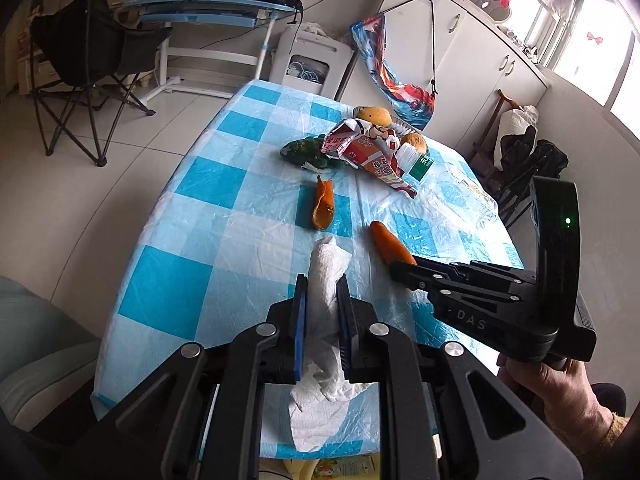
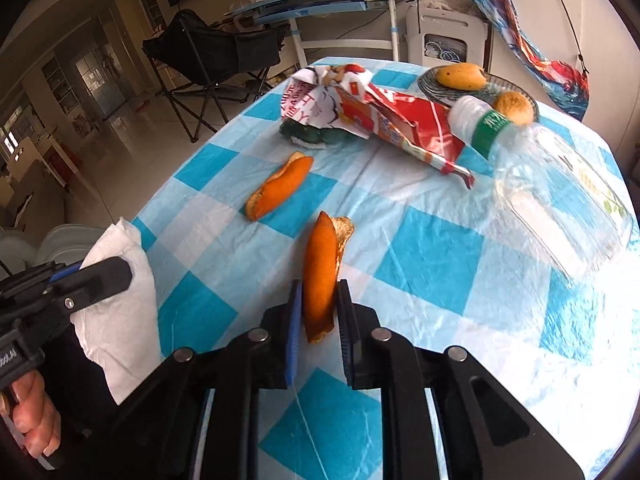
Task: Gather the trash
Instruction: 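Grasp the white tissue with left tool while right grasps an orange peel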
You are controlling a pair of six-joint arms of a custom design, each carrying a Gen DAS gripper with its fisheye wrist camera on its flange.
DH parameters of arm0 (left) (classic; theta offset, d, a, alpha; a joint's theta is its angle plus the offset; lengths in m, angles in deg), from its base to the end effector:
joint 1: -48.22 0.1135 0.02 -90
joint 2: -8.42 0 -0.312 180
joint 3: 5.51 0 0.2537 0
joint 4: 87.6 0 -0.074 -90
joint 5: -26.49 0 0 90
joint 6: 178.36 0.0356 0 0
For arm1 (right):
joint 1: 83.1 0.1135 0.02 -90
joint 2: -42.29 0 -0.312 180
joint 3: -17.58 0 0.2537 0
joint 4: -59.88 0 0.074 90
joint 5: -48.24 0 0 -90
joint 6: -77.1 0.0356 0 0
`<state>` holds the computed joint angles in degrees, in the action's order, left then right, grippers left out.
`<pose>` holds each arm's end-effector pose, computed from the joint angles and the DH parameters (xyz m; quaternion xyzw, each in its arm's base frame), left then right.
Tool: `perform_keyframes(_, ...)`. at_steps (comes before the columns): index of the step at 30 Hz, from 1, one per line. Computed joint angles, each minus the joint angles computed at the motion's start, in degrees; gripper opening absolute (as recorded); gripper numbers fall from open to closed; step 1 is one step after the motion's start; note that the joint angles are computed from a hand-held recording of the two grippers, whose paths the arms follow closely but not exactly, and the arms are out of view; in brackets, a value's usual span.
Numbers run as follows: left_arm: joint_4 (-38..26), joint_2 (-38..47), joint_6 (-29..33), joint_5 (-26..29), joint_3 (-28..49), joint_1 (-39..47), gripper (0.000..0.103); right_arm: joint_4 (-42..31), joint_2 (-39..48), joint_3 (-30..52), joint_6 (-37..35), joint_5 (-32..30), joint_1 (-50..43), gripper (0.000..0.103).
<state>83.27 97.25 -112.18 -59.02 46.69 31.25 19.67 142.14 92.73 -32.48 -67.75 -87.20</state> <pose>0.2800 -0.0884 0.1956 -0.0406 0.9249 -0.1651 0.3400 0.3490 -0.0094 0.2189 -0.1765 0.9359 0.1714 0.2522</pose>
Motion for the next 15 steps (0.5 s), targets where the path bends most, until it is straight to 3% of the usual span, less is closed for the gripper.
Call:
perform_keyframes(5, 8.4, -1.5, -5.5, 10.2, -4.9, 4.7, 0.013, -1.2, -1.4, -1.4, -0.2, -2.9, -4.3, 0.018)
perform_keyframes(11, 15.2, -0.4, -10.0, 15.0, -7.3, 9.3, 0.013, -2.1, -1.8, -1.2, -0.8, -3.9, -5.3, 0.018)
perform_keyframes(15, 16.1, 1.2, -11.5, 16.1, -7.1, 10.8, 0.013, -2.0, -1.7, -0.9, -0.5, -5.1, -5.2, 0.018)
